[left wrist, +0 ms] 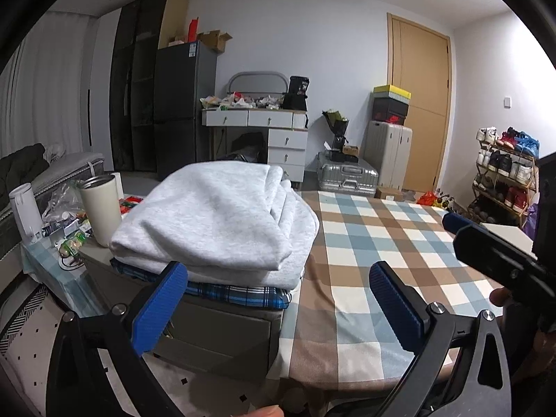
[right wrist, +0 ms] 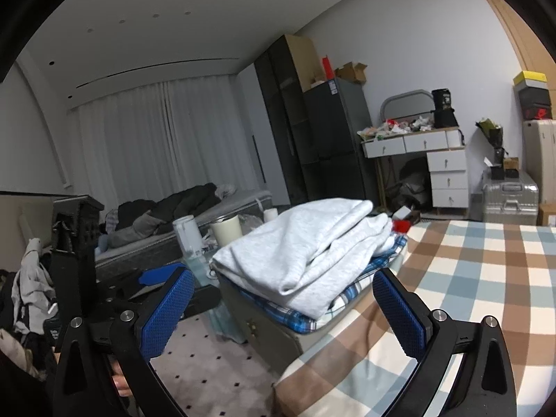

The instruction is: Fold large clothes

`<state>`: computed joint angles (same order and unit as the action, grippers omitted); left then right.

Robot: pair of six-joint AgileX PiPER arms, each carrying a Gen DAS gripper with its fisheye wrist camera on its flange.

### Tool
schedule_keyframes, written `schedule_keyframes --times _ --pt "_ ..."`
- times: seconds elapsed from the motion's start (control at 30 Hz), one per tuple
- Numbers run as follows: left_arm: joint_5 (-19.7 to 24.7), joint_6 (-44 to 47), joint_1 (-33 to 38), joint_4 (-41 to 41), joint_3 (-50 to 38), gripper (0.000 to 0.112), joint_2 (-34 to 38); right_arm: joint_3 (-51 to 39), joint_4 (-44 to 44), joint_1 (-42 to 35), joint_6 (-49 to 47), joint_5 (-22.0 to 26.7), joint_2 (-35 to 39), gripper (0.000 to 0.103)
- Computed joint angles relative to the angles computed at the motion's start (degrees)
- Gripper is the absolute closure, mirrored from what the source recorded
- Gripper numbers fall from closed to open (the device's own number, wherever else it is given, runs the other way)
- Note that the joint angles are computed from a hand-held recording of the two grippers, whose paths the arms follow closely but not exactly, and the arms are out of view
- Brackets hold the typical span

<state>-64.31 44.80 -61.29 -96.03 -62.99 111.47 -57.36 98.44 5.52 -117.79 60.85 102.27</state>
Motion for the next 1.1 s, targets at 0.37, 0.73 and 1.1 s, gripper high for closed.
schedule_keyframes --times 0.37,0.73,1.1 --pt "-2.1 -3.2 -0.7 2.7 2.7 0.01 -1.6 0.4 -1.1 0.0 0.0 -0.9 -0.3 0.0" --pt "-1.9 -3.1 -0.5 2.0 2.5 0.01 -1.3 1.2 -1.1 0.0 -0.9 -1.4 -1.0 0.0" --pt "-1.8 -2.4 -0.3 1.9 2.2 0.01 -1.2 1.1 -1.6 -0.1 -0.5 -1.7 -0.8 0.0"
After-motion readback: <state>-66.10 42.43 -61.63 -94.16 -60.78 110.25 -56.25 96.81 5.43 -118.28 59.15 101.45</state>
